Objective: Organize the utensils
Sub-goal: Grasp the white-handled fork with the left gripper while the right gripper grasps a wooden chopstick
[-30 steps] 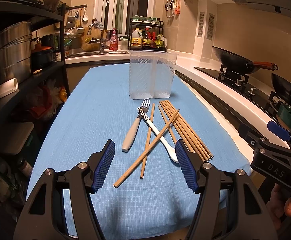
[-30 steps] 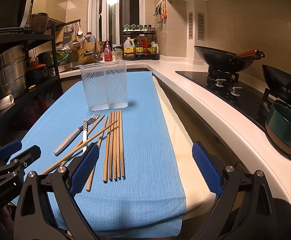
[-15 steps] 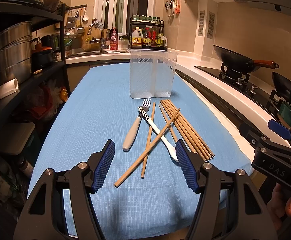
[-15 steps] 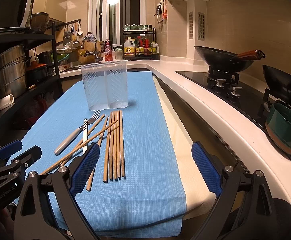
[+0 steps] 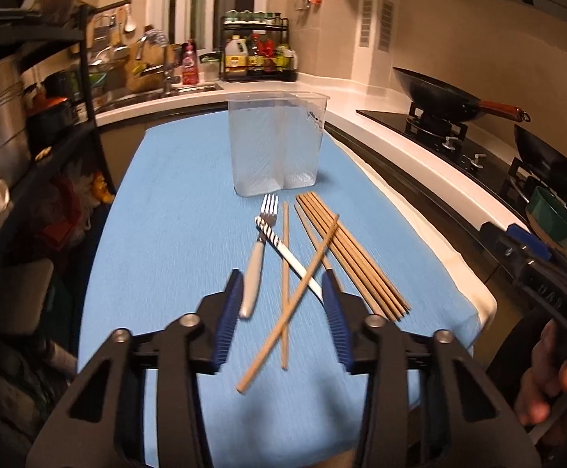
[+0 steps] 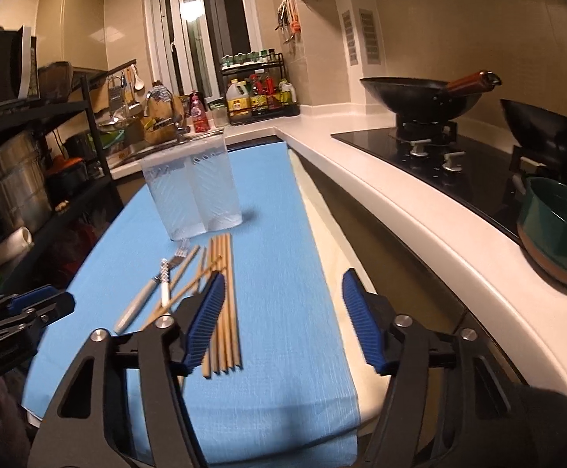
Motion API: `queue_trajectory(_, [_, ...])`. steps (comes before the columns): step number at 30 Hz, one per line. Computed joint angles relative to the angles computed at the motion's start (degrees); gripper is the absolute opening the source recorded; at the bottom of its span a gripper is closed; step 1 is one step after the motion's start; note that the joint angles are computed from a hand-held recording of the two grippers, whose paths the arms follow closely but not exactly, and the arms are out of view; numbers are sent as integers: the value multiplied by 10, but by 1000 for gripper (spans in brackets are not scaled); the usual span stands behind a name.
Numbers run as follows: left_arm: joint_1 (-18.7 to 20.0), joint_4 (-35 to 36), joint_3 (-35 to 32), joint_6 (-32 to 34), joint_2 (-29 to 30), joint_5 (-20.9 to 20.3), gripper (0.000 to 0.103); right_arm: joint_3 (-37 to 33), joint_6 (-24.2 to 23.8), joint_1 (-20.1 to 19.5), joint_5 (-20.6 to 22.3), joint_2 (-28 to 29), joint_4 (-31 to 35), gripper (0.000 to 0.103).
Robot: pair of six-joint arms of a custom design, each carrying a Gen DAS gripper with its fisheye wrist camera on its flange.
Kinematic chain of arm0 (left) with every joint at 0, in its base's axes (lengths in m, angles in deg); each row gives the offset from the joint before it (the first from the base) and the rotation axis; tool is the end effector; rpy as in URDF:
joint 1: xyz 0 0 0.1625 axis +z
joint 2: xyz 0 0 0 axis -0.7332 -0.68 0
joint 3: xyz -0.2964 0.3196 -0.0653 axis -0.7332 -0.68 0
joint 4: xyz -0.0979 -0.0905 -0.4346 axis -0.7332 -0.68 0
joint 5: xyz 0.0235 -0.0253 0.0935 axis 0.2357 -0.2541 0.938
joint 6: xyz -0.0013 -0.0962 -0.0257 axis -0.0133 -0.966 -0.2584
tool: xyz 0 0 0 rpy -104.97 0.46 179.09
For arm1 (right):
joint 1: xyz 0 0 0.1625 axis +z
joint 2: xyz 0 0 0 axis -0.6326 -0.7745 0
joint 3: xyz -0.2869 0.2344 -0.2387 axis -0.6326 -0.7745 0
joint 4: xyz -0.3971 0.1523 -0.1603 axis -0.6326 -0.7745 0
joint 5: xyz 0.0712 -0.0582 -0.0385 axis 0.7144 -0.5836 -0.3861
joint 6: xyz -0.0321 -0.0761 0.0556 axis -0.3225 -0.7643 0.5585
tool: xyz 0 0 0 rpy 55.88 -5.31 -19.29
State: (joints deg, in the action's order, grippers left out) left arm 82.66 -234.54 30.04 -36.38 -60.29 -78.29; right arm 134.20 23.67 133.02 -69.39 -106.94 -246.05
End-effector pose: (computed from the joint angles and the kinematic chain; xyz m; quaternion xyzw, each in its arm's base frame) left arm -0.3619 -0.5278 0.1111 0.1770 0.8431 -0.3958 0.3182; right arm 0.1399 -0.5293 0.3011 0.1921 -0.8317 0.4599 0.2448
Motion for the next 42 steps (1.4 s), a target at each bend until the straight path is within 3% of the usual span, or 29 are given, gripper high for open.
queue_trajectory(3, [20,30,-26,34,-1,9,24,-34,15,4,18,-8,76,42])
queue_trajectory(6, [41,46,-41,25,-4,-2,23,-75,37,7,18,4,141,22])
queue_trajectory(8, [53,31,-39,17,-3,-8,23,-92,50,3,25,12,181,16])
queue_trajectory(13, [78,79,-31,-86,-15,-63,23,-96,68,-18,27,34,249,19])
queue_trajectory(18, [84,79,-33,-84,-12,-67,24,-103,68,-18,4,60,281,19])
queue_trajectory(23, [104,89,-45,-99,-13,-121,27,-117,64,-16,-28,83,301,19])
queue_trajectory(25, [110,105,-56,-104,-5,-131,33,-122,62,-16,-33,85,316,19])
queue_trajectory(29, [117,117,-66,-105,5,-150,33,-126,38,-9,-63,96,312,18])
queue_trajectory(35, [118,148,-80,-106,20,-142,33,-122,10,-1,-90,103,293,16])
queue_trajectory(42, [106,185,-92,-91,34,-97,33,-114,5,-3,-95,95,287,6])
